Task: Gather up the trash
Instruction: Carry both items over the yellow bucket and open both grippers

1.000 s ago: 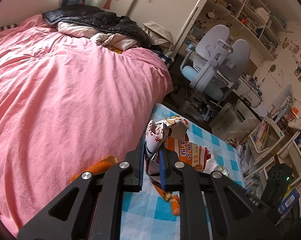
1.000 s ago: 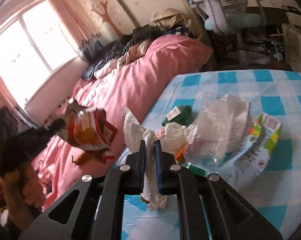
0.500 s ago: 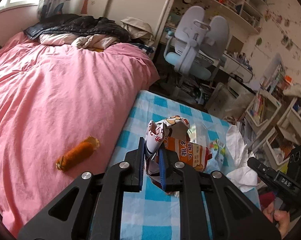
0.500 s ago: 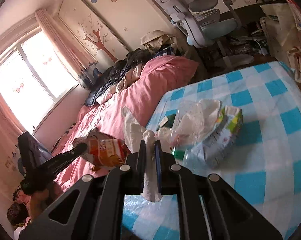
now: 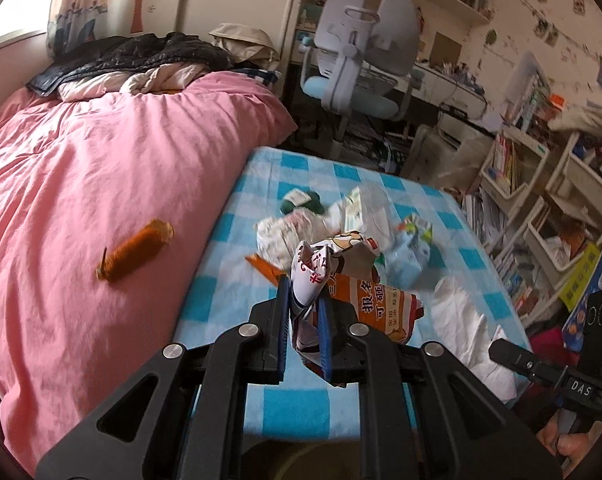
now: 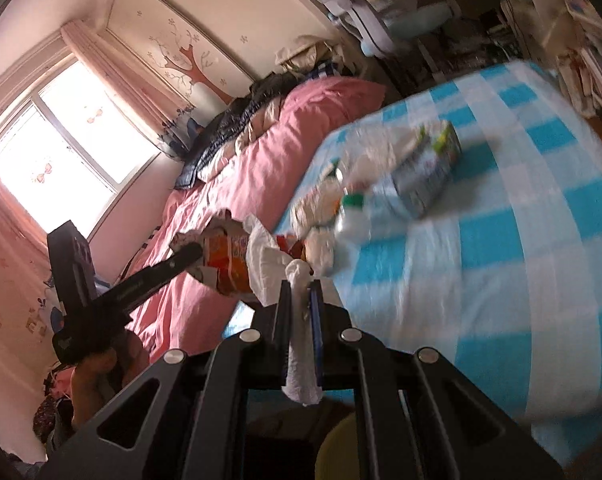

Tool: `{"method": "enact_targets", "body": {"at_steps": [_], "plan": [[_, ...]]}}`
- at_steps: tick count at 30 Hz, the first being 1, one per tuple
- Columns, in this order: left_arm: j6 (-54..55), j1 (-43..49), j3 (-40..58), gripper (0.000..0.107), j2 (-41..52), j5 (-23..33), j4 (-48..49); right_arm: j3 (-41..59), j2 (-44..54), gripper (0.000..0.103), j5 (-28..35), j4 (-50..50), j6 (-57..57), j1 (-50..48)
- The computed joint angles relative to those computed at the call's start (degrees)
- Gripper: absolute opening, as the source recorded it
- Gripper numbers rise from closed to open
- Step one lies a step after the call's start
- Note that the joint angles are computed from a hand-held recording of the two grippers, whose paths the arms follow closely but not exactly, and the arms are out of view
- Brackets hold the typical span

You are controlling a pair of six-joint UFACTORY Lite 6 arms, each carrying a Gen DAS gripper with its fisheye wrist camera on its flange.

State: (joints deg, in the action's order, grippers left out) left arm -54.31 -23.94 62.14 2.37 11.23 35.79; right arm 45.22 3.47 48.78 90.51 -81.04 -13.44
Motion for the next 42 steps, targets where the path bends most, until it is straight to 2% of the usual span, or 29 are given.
{"method": "enact_targets", "body": {"at_steps": [4, 9, 15, 28, 30, 31, 32, 34, 38, 40, 42], "plan": [[-7.3, -3.3, -2.7, 0.012, -1.5, 1.7, 7.3, -5.2, -2.3, 0.01, 0.7, -1.6, 0.2, -0.6], [-12.5, -6.8, -6.6, 0.012, -3.8, 3.5, 11.8, -12.1, -6.1, 0.01, 0.3, -3.9, 0.3, -0.7], [-15.6, -11.2, -10.7, 0.012, -5.4, 6.1, 14.1, -18.2, -7.4, 0.01, -0.8, -7.4, 1.5, -1.2], [-17.2, -20.6, -17.0, 0.012, -5.9, 11.2, 12.4, -21.0, -6.9, 0.014, -5.4, -13.7, 7.2, 1.7], [-16.9, -22.2, -17.5, 0.012, -5.3, 11.9, 11.7, -20.6, -5.6, 0.019, -6.6, -14.9, 8.3, 2.8], [-17.2, -23.3, -17.6, 0.012, -4.8, 12.5, 11.6, -20.8, -5.4, 0.029, -7.2, -14.7, 8.2, 3.0], [-16.4, -24.3, -17.6, 0.012, -4.2, 13.0, 10.5, -21.3, -6.3, 0.045, -7.9, -14.9, 8.6, 3.1], [-15.1, -25.4, -17.4, 0.012, -2.9, 13.7, 8.8, -22.1, -8.2, 0.062, -9.3, -15.7, 9.6, 3.5], [-9.5, -26.3, -15.9, 0.013, 0.7, 14.9, 3.6, -23.4, -10.8, 0.062, -9.3, -16.0, 9.8, 2.0], [-8.6, -26.9, -15.4, 0.018, 1.6, 15.6, 3.0, -24.1, -12.0, 0.062, -9.4, -15.1, 8.9, 1.5], [-9.6, -27.5, -15.1, 0.029, 1.8, 16.3, 4.1, -24.5, -13.4, 0.062, -9.6, -14.7, 8.8, 1.4]]}}
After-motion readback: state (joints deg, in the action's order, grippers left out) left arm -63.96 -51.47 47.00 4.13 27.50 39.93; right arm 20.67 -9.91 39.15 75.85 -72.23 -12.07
